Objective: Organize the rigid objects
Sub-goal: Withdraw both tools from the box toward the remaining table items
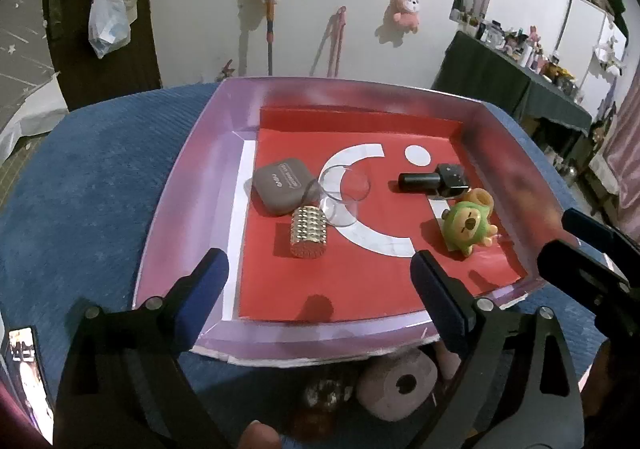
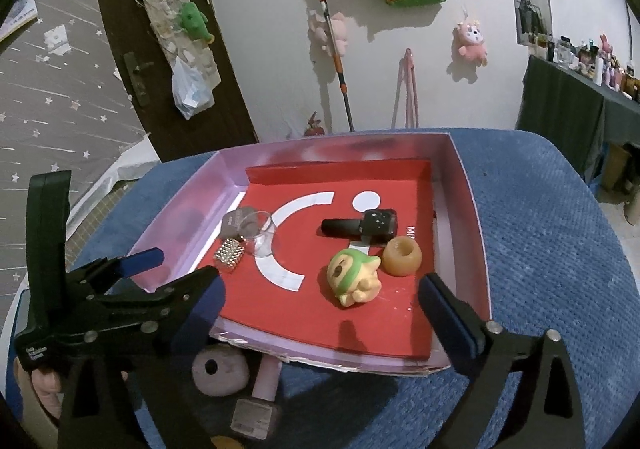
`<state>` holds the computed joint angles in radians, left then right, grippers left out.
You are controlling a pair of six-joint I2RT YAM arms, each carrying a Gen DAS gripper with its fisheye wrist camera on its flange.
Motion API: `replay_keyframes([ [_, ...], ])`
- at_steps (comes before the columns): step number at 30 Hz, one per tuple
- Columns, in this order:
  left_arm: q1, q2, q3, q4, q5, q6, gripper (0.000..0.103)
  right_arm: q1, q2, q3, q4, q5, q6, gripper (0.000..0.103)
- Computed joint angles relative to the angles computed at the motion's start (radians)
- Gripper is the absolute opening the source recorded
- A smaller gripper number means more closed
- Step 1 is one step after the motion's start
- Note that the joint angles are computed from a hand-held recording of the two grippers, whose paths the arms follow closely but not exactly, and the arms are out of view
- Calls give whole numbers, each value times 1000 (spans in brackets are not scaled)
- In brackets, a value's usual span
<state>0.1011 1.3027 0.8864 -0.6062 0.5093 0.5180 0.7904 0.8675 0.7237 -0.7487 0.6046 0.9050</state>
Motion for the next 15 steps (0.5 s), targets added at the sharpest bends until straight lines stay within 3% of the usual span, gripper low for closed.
replay_keyframes([
  [15, 86, -131, -78, 2, 56, 56, 103, 224, 19, 42, -110, 214, 140, 103],
])
